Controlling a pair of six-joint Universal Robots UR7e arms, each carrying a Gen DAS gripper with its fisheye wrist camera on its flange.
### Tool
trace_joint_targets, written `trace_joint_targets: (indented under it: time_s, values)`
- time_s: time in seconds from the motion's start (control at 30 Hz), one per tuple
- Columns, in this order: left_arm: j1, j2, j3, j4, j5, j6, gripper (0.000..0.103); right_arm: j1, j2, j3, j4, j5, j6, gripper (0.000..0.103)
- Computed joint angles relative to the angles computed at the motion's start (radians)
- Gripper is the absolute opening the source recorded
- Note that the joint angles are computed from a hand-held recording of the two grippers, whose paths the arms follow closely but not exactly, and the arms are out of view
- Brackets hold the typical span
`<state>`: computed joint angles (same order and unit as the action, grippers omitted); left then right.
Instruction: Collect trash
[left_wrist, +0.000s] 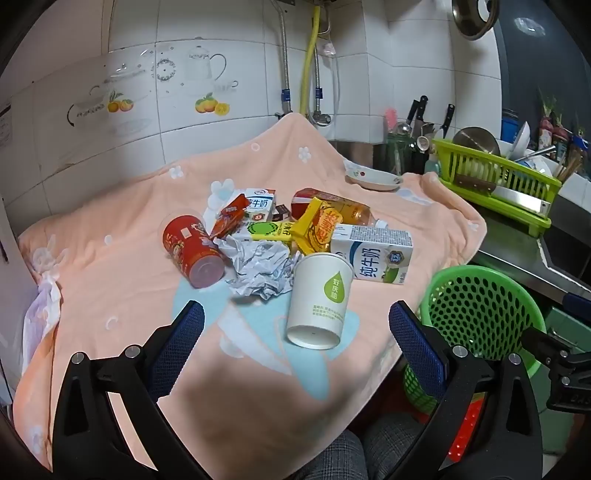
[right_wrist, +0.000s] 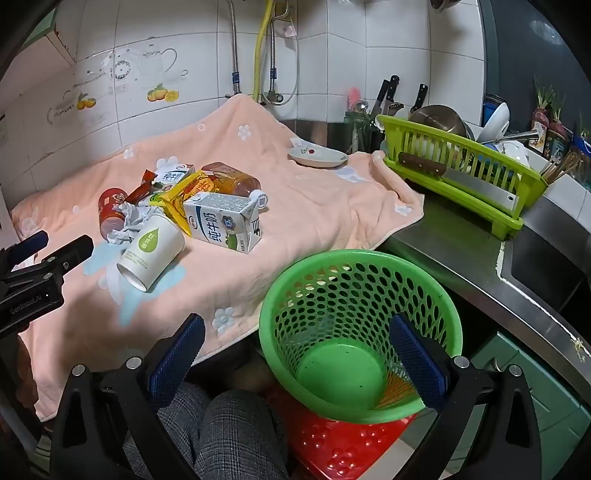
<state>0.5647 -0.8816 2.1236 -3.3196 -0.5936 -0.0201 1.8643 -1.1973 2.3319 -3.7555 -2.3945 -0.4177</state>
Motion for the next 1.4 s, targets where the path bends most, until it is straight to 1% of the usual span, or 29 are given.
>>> trace_joint_targets:
  time_s: [0.13, 0.33, 0.4, 0.47, 0.5, 0.73, 0.8, 1.4]
  values:
    - [0.004, -0.010, 0.001, 0.015, -0.017, -0.022, 0.098, 0.007, 0.004, -0.006, 0.004, -0.005, -0.001, 0.097]
    - [0.019, -0.018, 0.006, -0.005, -0.036, 0.007, 0.098, 0.004, 0.007, -0.005, -0.014, -0.003, -0.024, 0.097]
    - [0.024, -0.024, 0.007, -0.004, -0.045, 0.011, 0.098, 0.013, 0.020, -0.015, -0.021, -0.013, -0.028, 0.097]
    - [0.008, -0.008, 0.006, 0.000, -0.024, -0.008, 0.098, 0.012, 0.026, -0.017, -0.037, -0.014, -0.039, 0.097]
    - [0.008, -0.008, 0.006, 0.000, -0.027, -0.008, 0.098, 0.022, 0.012, -0.013, -0.028, -0.020, -0.029, 0.097]
    - [0.007, -0.008, -0.003, 0.007, -0.038, -0.004, 0.098, 0.030, 0.007, -0.015, -0.042, -0.029, -0.044, 0.097]
    - [0.008, -0.009, -0.006, 0.006, -0.049, 0.001, 0.098, 0.030, 0.006, -0.014, -0.045, -0.029, -0.046, 0.097]
    - [0.004, -0.001, -0.025, 0.009, -0.065, 0.020, 0.098, 0.031, 0.001, -0.010, -0.071, -0.034, -0.052, 0.097]
